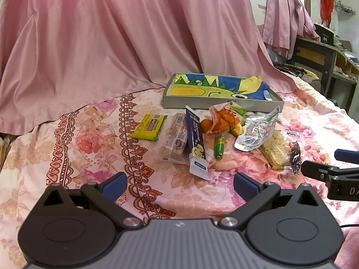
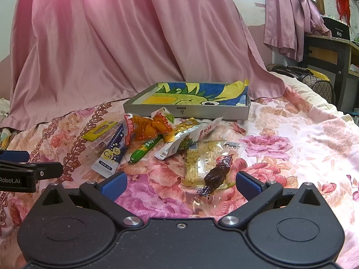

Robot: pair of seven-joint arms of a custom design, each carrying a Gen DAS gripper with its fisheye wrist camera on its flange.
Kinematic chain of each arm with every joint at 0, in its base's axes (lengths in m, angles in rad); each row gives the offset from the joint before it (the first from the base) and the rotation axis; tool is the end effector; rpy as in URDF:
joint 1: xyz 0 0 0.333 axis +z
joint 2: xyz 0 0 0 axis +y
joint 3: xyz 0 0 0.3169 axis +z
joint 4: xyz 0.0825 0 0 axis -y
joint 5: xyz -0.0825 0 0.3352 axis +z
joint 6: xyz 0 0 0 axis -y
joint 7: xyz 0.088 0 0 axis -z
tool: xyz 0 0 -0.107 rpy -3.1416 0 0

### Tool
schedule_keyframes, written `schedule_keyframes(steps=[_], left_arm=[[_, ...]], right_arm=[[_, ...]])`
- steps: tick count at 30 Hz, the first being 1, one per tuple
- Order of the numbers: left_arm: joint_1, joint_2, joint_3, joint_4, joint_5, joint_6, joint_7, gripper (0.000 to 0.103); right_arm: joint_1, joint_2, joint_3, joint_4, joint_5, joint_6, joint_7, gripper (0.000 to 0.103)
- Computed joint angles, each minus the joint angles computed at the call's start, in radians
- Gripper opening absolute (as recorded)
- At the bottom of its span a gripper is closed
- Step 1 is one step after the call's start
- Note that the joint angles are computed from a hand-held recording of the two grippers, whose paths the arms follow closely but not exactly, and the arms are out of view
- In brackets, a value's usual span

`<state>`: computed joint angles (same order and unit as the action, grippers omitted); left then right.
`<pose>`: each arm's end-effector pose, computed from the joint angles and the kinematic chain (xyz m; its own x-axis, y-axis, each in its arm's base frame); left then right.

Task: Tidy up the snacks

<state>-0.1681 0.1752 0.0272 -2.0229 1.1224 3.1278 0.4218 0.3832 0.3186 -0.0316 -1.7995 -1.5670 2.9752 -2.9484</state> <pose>0.5492 -0.1575 0.4672 -0.1153 -0.9933 0.0094 -0.5886 0.0607 -0.8061 0.5476 0.2766 0.4413 0.1090 -0.9914 -0.0730 -0.5171 0.0061 -0.8559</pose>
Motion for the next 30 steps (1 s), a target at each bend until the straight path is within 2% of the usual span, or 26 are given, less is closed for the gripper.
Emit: schedule_keyframes(steps=[6,14,19,24,27,30], left_arm=[[0.001,0.003,-0.008,-0.003,-0.032,-0.015,0.032,0.103],[-0.001,0.02,-0.022,0.008,-0.136,-0.05,0.128,0.103],[-0.003,0.05,-0.034,0.045,-0.233,-0.079,0.215,0.103],[0.015,0.097,-0.075,0.099,-0.415,-0.103,0.401,0.103],[0.016,0.127,-0.089,0.134,-0.504,-0.109,0.494,0.103],[0.007,0.156,-0.094,0.173,-0.575,-0.125,0.576,0.103]], right_arm=[[0.005,0.005,-0.006,-0.003,0.079,-0.002,-0.066,0.102],[0.02,0.009,-0.034,-0.009,0.195,0.021,-0.156,0.102],[0.032,0.018,-0.077,0.011,0.165,0.062,-0.098,0.102],[0.028,0.052,-0.095,0.071,0.114,0.054,-0.103,0.102],[0.006,0.079,-0.087,0.102,0.173,0.06,-0.205,0.102],[-0.024,0.108,-0.075,0.119,0.3,0.092,-0.361,0.102]])
